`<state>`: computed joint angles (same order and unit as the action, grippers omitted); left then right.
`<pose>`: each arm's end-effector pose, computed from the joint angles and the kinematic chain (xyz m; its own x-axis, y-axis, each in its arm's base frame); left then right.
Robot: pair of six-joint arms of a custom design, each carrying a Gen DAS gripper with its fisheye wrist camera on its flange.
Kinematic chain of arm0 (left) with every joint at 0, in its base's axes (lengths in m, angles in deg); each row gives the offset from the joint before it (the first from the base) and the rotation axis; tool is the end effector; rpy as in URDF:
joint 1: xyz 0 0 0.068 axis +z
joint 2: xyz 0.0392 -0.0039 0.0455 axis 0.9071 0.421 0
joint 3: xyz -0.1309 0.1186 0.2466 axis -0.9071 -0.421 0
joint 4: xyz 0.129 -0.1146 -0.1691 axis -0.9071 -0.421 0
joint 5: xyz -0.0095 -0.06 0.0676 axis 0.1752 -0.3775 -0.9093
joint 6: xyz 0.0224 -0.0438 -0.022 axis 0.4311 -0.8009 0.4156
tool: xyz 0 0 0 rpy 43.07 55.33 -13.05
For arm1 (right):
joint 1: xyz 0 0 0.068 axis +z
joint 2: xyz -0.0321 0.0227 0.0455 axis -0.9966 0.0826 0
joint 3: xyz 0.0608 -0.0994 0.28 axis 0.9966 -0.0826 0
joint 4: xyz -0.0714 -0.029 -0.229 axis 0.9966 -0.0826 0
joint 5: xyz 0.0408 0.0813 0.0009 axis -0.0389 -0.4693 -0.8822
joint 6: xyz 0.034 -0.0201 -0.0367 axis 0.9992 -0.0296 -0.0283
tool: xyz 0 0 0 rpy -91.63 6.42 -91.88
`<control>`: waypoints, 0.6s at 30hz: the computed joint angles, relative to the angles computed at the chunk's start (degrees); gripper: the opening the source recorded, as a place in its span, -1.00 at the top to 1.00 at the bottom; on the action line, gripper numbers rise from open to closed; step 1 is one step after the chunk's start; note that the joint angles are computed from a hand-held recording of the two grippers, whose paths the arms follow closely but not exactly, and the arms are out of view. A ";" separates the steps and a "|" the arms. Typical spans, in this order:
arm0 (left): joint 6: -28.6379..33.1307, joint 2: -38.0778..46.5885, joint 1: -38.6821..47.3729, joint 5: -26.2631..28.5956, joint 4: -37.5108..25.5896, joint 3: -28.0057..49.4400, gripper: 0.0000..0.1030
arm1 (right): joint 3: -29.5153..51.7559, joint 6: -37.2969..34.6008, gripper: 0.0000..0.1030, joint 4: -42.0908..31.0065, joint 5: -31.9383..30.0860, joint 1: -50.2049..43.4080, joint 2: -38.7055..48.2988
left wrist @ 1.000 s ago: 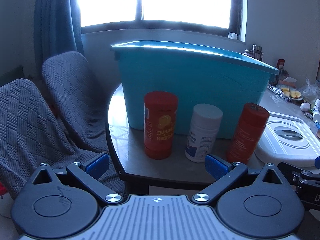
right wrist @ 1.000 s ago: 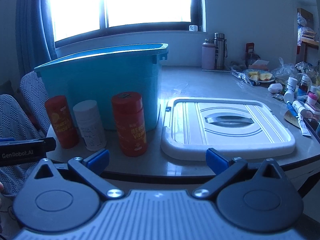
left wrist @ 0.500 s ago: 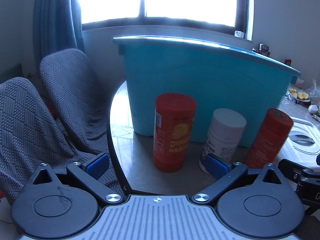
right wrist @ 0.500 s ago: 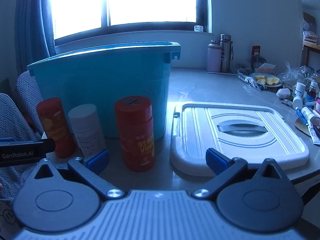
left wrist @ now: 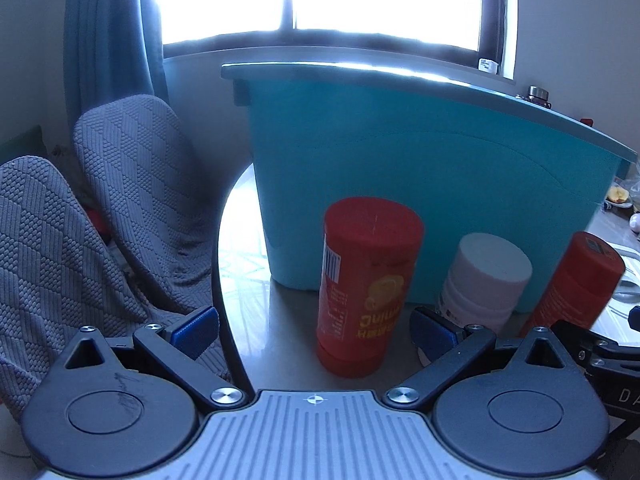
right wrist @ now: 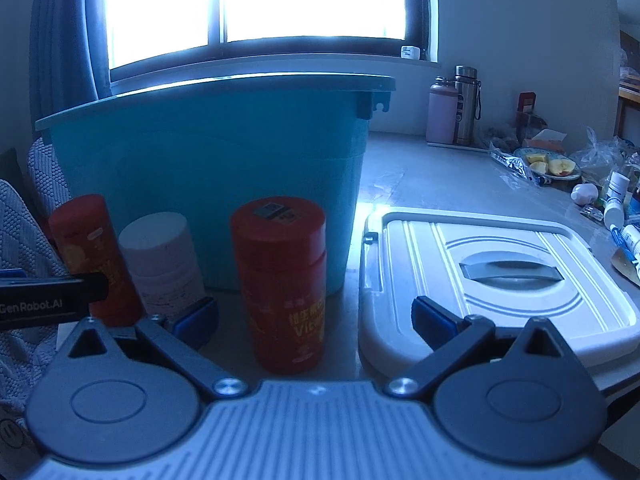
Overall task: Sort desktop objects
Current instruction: 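Grasp the red chips can with the left gripper while the right grasps the other red can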
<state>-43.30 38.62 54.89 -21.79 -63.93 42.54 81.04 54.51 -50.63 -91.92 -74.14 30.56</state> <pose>0.3008 -0.0390 0.1882 -0.4961 -0.1741 -0.8506 -0.3321 0.9432 0.0007 0.3255 0.0672 0.1781 -0.4594 -0.1083 -0.8816 -0.2811 0.9593 0.0286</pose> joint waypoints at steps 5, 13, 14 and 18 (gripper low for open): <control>0.90 2.80 1.23 1.31 0.41 2.39 -0.98 | 2.55 -0.45 -0.99 0.51 -0.04 0.78 2.82; 5.01 5.50 -0.06 1.61 4.98 3.26 0.03 | 5.68 -2.53 0.03 -1.78 -0.07 1.51 4.96; 4.06 5.39 -0.11 1.22 4.83 3.22 0.03 | 5.75 -2.10 0.03 -2.30 -0.26 1.36 4.72; 1.85 3.85 0.30 2.27 2.99 2.87 0.03 | 4.94 -1.88 0.03 -2.56 -0.97 0.92 3.68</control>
<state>-41.45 42.47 55.19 -19.52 -60.94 45.41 85.98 52.62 -53.19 -92.89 -73.22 34.24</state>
